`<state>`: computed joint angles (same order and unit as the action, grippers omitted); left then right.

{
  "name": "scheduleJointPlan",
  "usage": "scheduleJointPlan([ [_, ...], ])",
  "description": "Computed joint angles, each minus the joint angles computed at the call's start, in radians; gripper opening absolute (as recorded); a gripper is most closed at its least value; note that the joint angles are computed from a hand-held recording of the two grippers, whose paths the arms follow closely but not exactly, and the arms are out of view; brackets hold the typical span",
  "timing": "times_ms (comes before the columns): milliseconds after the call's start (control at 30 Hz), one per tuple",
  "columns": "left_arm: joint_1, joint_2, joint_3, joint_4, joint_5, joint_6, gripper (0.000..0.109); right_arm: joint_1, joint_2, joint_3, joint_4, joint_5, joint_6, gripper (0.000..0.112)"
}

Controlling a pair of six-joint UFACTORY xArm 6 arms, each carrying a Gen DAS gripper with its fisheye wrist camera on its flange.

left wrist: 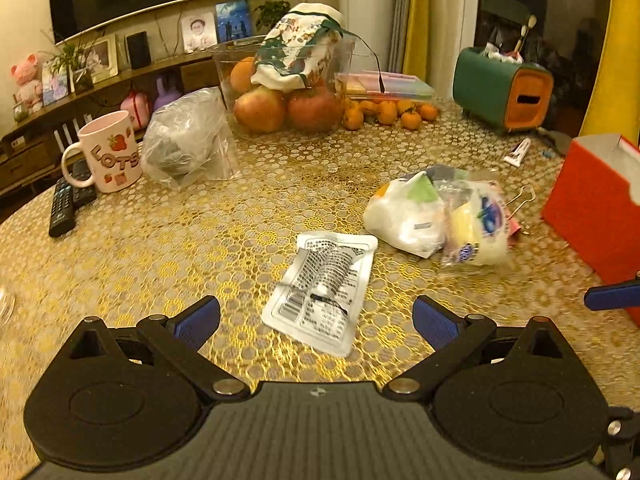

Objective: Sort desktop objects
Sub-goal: 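Withdraw both tools from the box toward the pink eraser on the table, then reach the left tool to the silver snack sachet while the right tool reaches the pink note pad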

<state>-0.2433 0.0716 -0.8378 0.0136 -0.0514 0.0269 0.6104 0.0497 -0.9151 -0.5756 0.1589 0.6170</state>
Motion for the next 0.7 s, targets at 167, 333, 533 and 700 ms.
scheduleJointPlan([
  [167,-0.046,0.091,-0.091,-0.312,0.004,0.312,0.103,0.011,0.07,-0.043,0.156,-0.011,-0.15,0.083],
  [333,-0.06,0.166,-0.16,-0.432,0.0,0.46,0.103,0.015,0.115,-0.078,0.258,-0.007,-0.244,0.078],
  [533,-0.085,0.216,-0.203,-0.57,-0.013,0.624,0.103,0.017,0.145,-0.102,0.306,-0.006,-0.301,0.071],
  [700,-0.08,0.24,-0.207,-0.488,-0.027,0.57,0.103,0.024,0.155,-0.11,0.415,-0.007,-0.38,0.059],
])
